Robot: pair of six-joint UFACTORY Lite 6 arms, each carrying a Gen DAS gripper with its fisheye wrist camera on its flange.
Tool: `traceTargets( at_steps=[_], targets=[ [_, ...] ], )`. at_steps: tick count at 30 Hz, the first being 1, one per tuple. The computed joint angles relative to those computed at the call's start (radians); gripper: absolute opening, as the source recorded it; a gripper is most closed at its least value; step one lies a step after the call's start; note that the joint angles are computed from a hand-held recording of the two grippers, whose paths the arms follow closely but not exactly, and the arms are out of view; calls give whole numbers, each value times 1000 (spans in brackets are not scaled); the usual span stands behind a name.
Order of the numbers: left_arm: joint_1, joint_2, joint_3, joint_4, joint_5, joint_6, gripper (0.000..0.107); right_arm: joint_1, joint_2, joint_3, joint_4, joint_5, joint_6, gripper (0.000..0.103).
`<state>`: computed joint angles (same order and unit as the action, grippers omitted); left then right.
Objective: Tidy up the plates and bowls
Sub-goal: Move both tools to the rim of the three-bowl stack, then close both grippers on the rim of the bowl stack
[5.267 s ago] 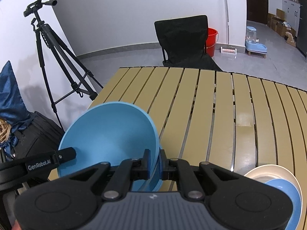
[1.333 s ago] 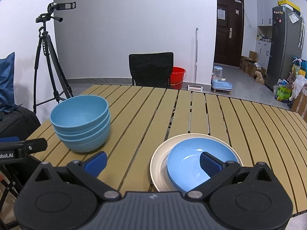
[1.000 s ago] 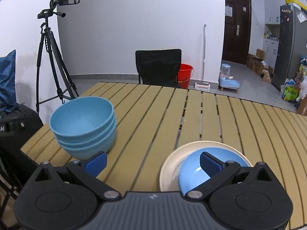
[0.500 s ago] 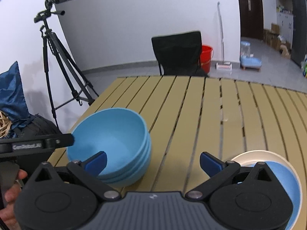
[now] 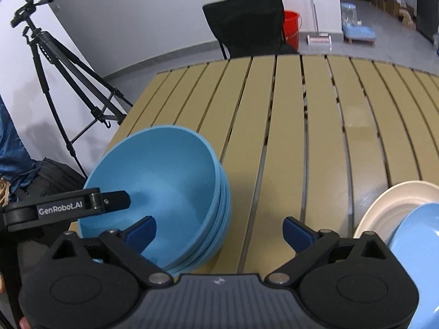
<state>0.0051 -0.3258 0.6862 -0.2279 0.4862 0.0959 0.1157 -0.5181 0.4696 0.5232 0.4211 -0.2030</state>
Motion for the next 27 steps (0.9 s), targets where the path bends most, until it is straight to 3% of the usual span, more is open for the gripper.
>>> traceTargets(
  at_steps=[8,12,16,19,22,27],
  targets=[
    [16,67,29,-115,8,92,89,-57,112,21,277,23,-256,86],
    [19,98,28,-151,5,114,75,-105,153,12,431,61,-403,73],
    [26,140,42,-200,17,156,63,-130,186,13,521,87,-484,62],
    [35,151,40,-261,19,213,60,-157,214,11,588,113,-550,56],
    [52,153,34,-349,27,304,48,-187,235,4,644,141,-611,48],
    [77,153,15,-460,36,409,41,-216,260,-14,715,157,-680,44]
  ],
)
